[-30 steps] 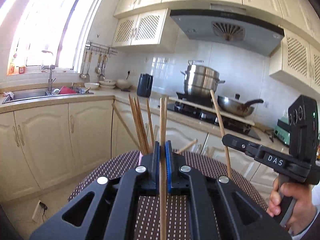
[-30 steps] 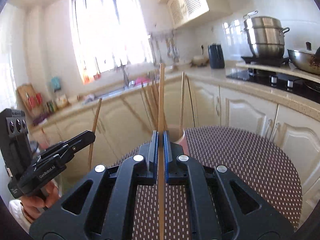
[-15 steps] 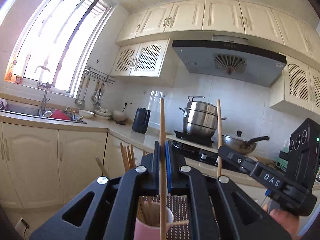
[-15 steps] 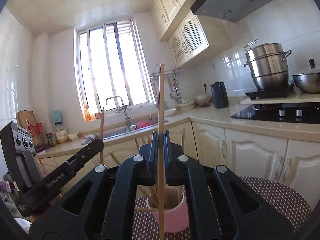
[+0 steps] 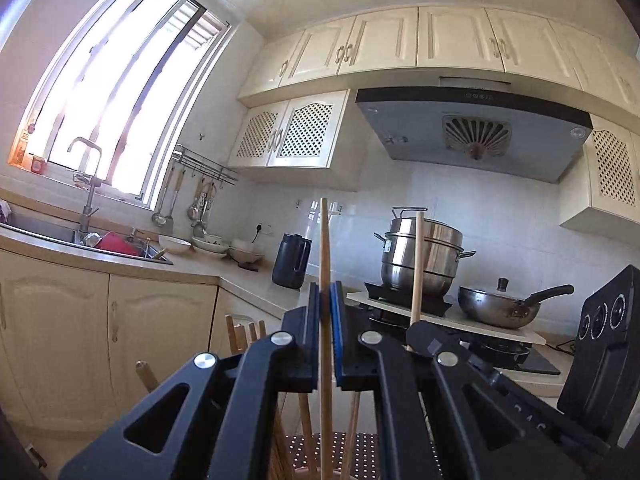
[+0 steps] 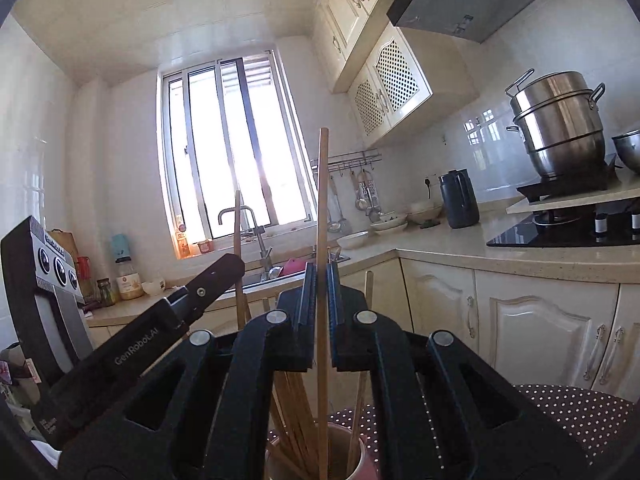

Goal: Organize utensils
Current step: 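Lower the chopsticks into the pink cup and open both grippers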

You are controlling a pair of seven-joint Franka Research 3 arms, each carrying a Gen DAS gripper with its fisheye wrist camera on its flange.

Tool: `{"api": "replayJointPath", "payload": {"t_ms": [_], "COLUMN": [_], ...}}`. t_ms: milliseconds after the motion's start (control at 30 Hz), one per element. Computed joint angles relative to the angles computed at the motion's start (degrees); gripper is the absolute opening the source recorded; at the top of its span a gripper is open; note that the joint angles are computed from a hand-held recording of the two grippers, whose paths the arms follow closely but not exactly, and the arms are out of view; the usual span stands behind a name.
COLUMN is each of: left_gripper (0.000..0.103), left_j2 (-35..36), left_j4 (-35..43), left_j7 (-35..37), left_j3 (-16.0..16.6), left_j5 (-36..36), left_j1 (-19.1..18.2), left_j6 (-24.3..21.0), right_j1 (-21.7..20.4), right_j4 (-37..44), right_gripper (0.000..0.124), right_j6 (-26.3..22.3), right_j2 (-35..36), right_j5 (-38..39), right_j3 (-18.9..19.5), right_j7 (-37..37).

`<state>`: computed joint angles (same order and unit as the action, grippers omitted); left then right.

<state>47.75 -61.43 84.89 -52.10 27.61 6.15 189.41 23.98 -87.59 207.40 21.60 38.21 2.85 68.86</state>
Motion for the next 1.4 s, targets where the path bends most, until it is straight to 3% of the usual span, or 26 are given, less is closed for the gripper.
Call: {"api": "replayJointPath", "payload": {"t_ms": [33, 133, 200, 267, 300, 367, 400, 467, 533, 567, 633, 700, 833, 900, 967, 1133, 1167, 1200, 1300, 1400], "left_gripper": [0.006, 0.006, 0.006, 0.006, 0.006, 0.006, 0.006, 0.006, 0.006, 0.006, 0.006, 0.006, 0.006, 0.006, 0.006, 0.007, 0.013, 0.031, 0.04, 0.048], "left_j2": [0.7, 1.0, 2.1, 1.5, 2.0, 2.7, 2.4, 2.4, 1.0, 1.1, 0.9, -0.6, -1.5, -3.4, -4.4, -8.1, -8.8, -9.9, -14.1, -17.6], "left_j4": [0.7, 2.7, 3.3, 3.8, 5.1, 5.0, 5.0, 5.2, 4.4, 4.6, 2.9, 0.7, -3.1, -6.0, -9.1, -16.4, -17.5, -18.8, -23.7, -28.2], "left_j7": [0.2, -0.3, -1.0, 2.3, 0.4, 1.0, 0.9, -0.9, 0.8, -1.8, -2.3, -3.5, -3.7, -3.9, -3.3, -1.9, -1.5, -1.3, -1.6, -2.1], "left_j3": [-0.5, 2.7, 0.2, 3.4, 3.7, 1.5, 2.9, 2.7, 7.3, 7.5, 6.3, 8.8, 5.2, 6.6, 4.7, 2.1, 1.7, 1.7, 3.0, 0.5], "left_j5": [0.3, -0.3, 1.6, -1.5, 0.5, 0.1, -0.6, 1.3, -2.2, 0.1, 0.4, 0.0, 2.6, 2.2, 2.7, 1.7, 1.0, 0.1, -1.9, -1.6], "left_j1": [-0.2, -2.5, -1.7, -3.8, -4.2, -3.5, -4.2, -4.0, -6.0, -5.8, -4.5, -4.6, -1.0, -0.5, 1.9, 6.8, 7.4, 8.0, 9.6, 13.8], "left_j6": [-0.2, 0.8, -0.2, 1.3, 0.3, 0.6, 1.5, 0.3, 2.4, 1.2, 0.8, 2.2, 0.4, 0.8, 0.0, -2.3, -2.9, -3.4, -1.2, -1.0], "right_j1": [-0.4, -1.4, -1.6, -1.5, -1.9, -1.6, -2.0, -1.6, -2.4, -2.2, -2.1, -2.1, -2.0, -1.1, -0.8, 3.7, 5.4, 7.4, 10.2, 10.2], "right_j4": [0.0, -0.5, -0.8, -1.3, -1.6, -1.9, -2.3, -2.8, -4.1, -4.5, -5.4, -6.5, -8.3, -9.5, -10.7, -12.3, -12.0, -11.6, -11.3, -12.5], "right_gripper": [0.005, 0.005, 0.005, 0.005, 0.005, 0.005, 0.005, 0.006, 0.005, 0.005, 0.006, 0.005, 0.006, 0.006, 0.006, 0.006, 0.006, 0.006, 0.011, 0.041], "right_j6": [0.0, 0.0, -0.5, -0.2, -0.3, -0.4, -0.3, -0.6, -0.1, -0.1, -0.3, -0.1, -0.8, -1.1, -1.4, -3.0, -3.4, -3.9, -2.8, -0.6], "right_j2": [0.3, 0.6, 0.6, 0.5, 0.4, 0.3, 0.2, -0.1, -0.5, -0.7, -0.9, -1.3, -2.2, -3.0, -3.8, -5.9, -6.2, -6.5, -7.8, -9.9], "right_j5": [-0.6, -2.8, -3.5, -4.2, -4.8, -4.6, -5.4, -5.0, -6.5, -6.4, -6.3, -6.5, -6.4, -5.3, -4.9, 3.0, 6.1, 10.3, 18.7, 22.1], "right_j3": [0.3, 1.0, 1.0, 1.0, 1.3, 0.9, 1.3, 0.8, 1.6, 1.5, 1.3, 1.4, 1.4, 0.8, 0.8, -2.1, -3.3, -4.8, -5.8, -4.2], "right_j7": [0.6, 2.2, 2.9, 3.1, 3.7, 3.6, 4.2, 4.0, 5.3, 5.3, 5.4, 5.8, 6.4, 5.5, 5.2, -1.3, -4.2, -7.9, -15.5, -19.0]}}
